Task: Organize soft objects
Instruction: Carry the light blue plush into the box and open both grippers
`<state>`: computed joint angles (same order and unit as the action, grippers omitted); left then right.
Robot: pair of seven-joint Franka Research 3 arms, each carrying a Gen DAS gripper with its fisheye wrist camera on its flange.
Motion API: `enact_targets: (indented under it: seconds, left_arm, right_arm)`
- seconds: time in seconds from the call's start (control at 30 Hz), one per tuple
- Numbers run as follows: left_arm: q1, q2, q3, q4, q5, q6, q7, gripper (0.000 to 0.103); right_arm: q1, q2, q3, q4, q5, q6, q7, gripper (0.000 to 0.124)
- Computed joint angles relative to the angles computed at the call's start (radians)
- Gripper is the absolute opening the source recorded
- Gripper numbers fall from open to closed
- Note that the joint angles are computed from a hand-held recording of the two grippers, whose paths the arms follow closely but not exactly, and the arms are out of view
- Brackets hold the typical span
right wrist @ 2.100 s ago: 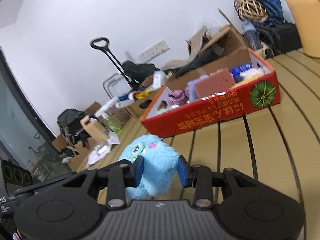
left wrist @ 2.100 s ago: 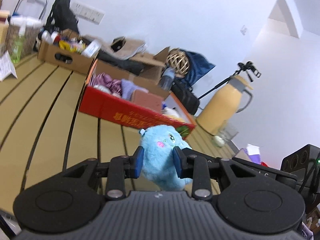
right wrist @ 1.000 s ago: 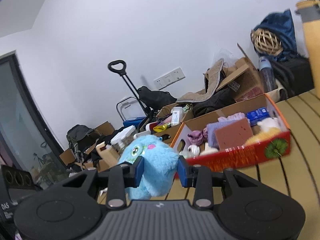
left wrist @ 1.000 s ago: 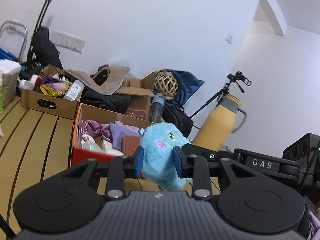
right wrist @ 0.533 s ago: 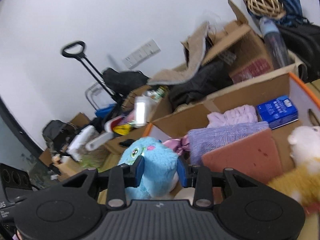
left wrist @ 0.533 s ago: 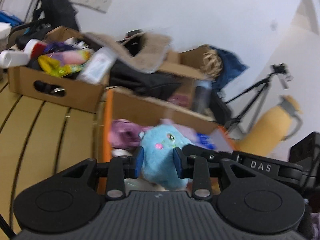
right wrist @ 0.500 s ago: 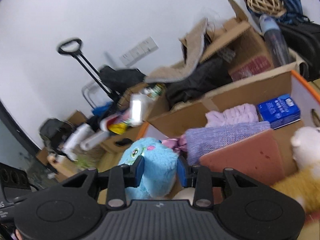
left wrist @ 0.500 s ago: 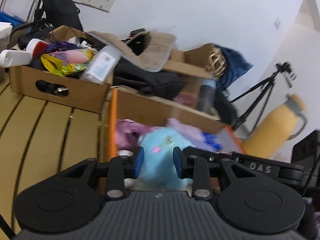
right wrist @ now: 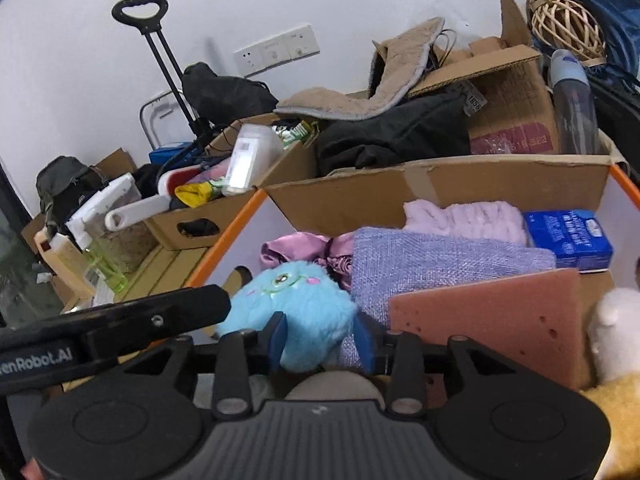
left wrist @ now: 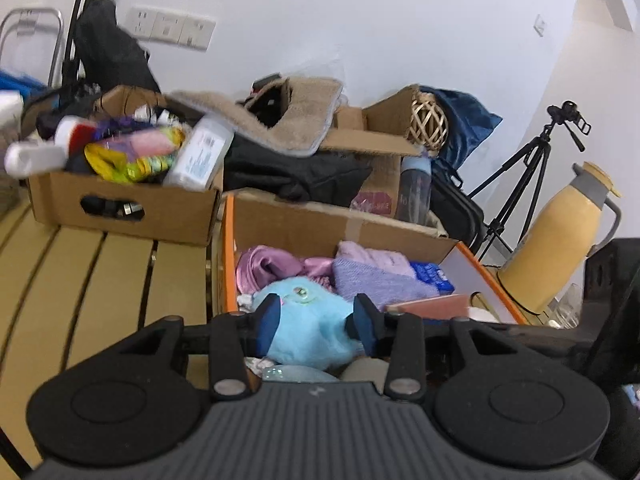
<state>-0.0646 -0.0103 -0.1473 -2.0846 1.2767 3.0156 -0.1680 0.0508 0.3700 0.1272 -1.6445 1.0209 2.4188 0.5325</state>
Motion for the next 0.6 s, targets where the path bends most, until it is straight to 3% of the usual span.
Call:
enact_targets:
  seconds: [0.1, 0.2, 0.3, 0.37, 0.43, 0.53, 0.6]
  left_arm:
    - [-0.009, -0.057, -0.018, -0.027, -0.003, -0.054, -0.002, 0.045]
    - [-0.025, -0.108, -0.045, -0.059, -0.134, -0.133, 0.114, 0.045]
    - [-0.036, -0.163, -0.086, -0.08, -0.176, -0.213, 0.15, 0.047]
    - [-0.044, -0.202, -0.116, -0.093, -0.191, -0.273, 0.16, 0.053]
    - [-0.055, -0.241, -0.152, -0.103, -0.199, -0.351, 0.16, 0.072]
    - [-0.074, -0.287, -0.217, -0.107, -0.183, -0.503, 0.13, 0.087]
    - [-0.095, -0.306, -0.248, -0.108, -0.182, -0.593, 0.113, 0.092]
  right_arm:
    - [-0.031, -0.061, -0.001, -0.042, 0.071, -0.017, -0.047, 0.049]
    - [-0.049, -0.136, -0.031, -0.091, 0.112, -0.033, -0.086, 0.053]
    - [-0.068, -0.212, -0.078, -0.141, 0.132, -0.061, -0.12, 0.055]
    - [-0.082, -0.251, -0.112, -0.163, 0.144, -0.094, -0.119, 0.058]
    - [-0.095, -0.288, -0.144, -0.184, 0.147, -0.115, -0.121, 0.06]
    - [-0.11, -0.343, -0.184, -0.227, 0.145, -0.125, -0.155, 0.066]
    - [-0.118, -0.376, -0.209, -0.254, 0.136, -0.14, -0.162, 0.073]
